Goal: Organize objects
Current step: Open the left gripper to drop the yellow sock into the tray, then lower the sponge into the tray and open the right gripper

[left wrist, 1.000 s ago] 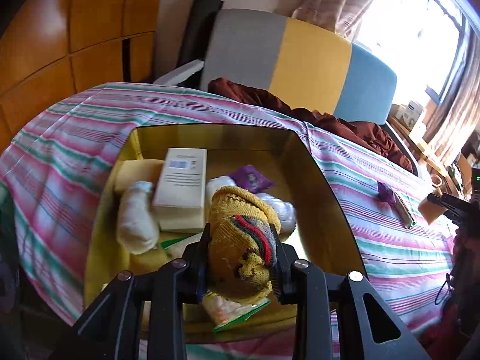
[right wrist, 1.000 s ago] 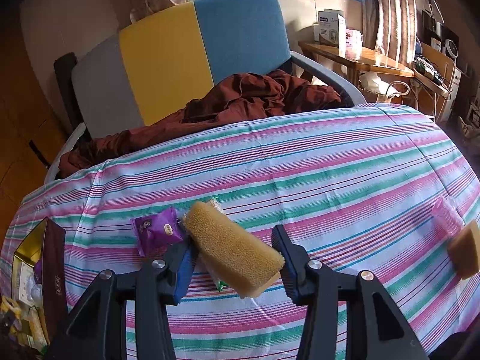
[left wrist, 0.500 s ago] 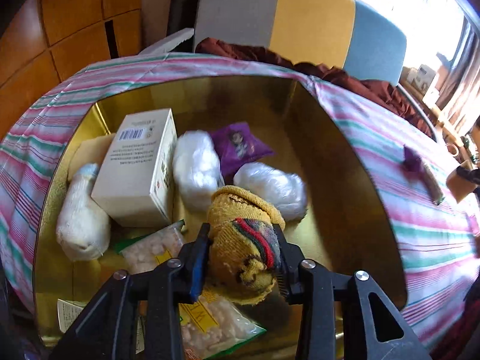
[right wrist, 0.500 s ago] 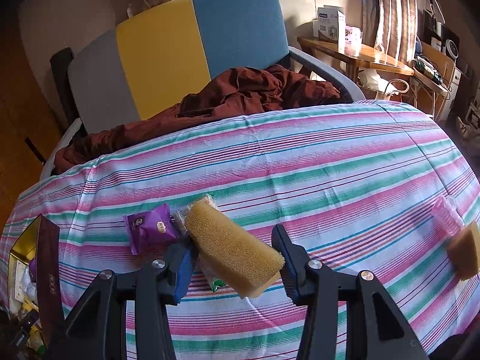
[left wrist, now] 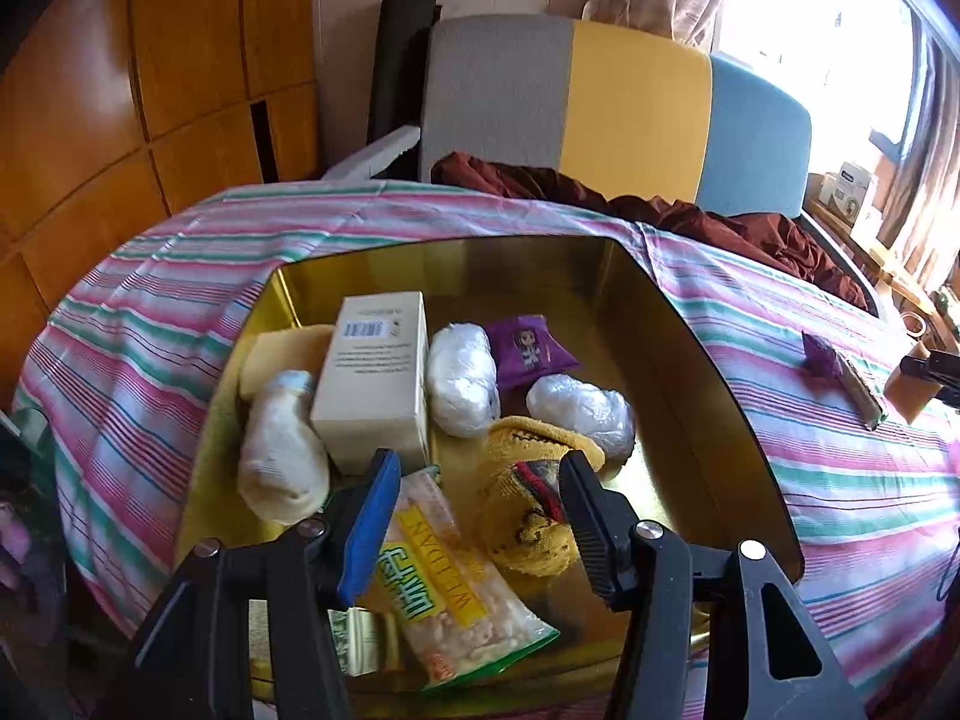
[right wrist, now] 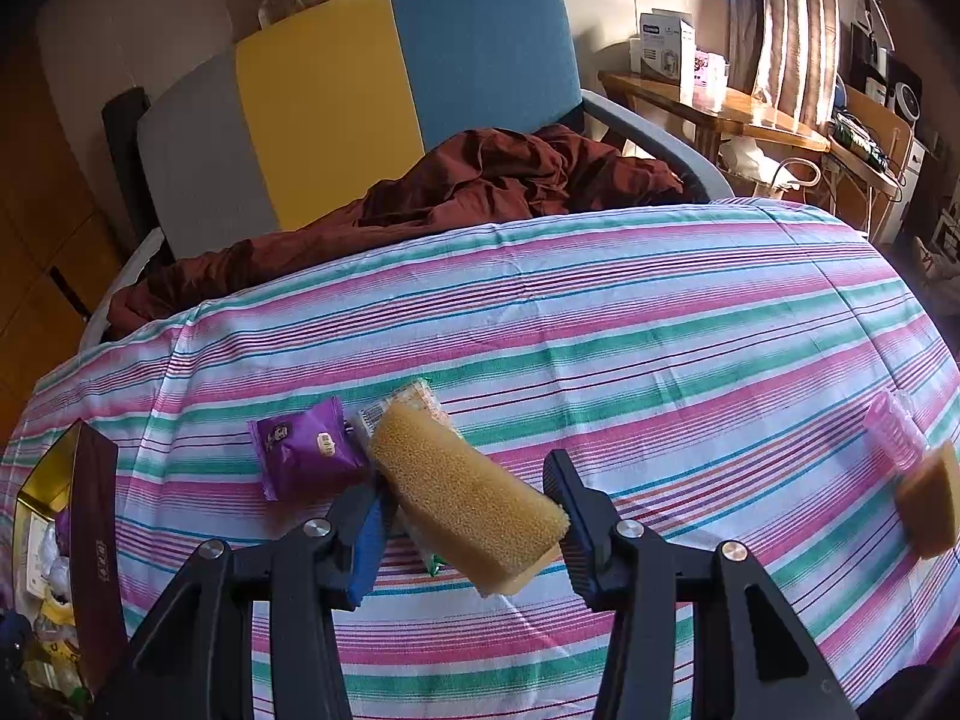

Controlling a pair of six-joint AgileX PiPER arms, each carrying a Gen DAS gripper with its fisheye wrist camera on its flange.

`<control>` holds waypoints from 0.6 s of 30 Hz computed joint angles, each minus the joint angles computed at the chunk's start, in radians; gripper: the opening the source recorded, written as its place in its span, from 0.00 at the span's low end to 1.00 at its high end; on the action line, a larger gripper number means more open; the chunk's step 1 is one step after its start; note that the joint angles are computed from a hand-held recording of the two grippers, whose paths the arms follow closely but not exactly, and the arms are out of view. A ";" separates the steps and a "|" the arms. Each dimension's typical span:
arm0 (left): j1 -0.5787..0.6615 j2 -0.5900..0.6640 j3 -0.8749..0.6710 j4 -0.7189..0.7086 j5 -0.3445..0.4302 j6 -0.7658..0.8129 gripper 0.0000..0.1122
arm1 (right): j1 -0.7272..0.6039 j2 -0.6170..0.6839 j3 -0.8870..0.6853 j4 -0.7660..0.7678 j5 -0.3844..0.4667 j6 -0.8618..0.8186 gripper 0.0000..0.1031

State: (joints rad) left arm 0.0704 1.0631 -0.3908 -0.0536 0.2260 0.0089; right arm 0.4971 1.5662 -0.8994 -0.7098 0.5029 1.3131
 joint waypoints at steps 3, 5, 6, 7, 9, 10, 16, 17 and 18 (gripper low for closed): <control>0.055 -0.052 0.000 -0.153 0.039 0.195 0.52 | 0.070 -0.011 -0.026 -0.036 0.037 0.032 0.47; 0.082 -0.085 0.005 -0.203 0.057 0.262 0.53 | 0.116 -0.004 -0.054 -0.015 0.042 0.011 0.47; 0.092 -0.096 0.007 -0.216 0.062 0.280 0.53 | 0.145 0.006 -0.072 -0.007 0.046 0.007 0.47; 0.103 -0.105 0.010 -0.234 0.068 0.302 0.53 | 0.168 0.016 -0.090 0.013 0.038 -0.011 0.47; 0.141 -0.105 0.010 -0.327 0.083 0.406 0.53 | 0.215 0.049 -0.137 0.064 0.021 -0.054 0.47; 0.158 -0.110 0.012 -0.360 0.092 0.443 0.53 | 0.236 0.072 -0.172 0.096 0.018 -0.090 0.47; 0.227 -0.130 0.020 -0.498 0.132 0.612 0.53 | 0.369 0.239 -0.451 0.278 0.059 -0.328 0.47; 0.237 -0.132 0.021 -0.507 0.138 0.624 0.53 | 0.387 0.271 -0.509 0.304 0.075 -0.365 0.48; 0.248 -0.134 0.020 -0.519 0.145 0.640 0.53 | 0.406 0.303 -0.566 0.316 0.096 -0.391 0.47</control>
State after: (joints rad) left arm 0.3180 0.9294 -0.3705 -0.5730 0.3712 0.6485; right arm 0.9034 1.8690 -1.4655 -0.3939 0.5987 0.9222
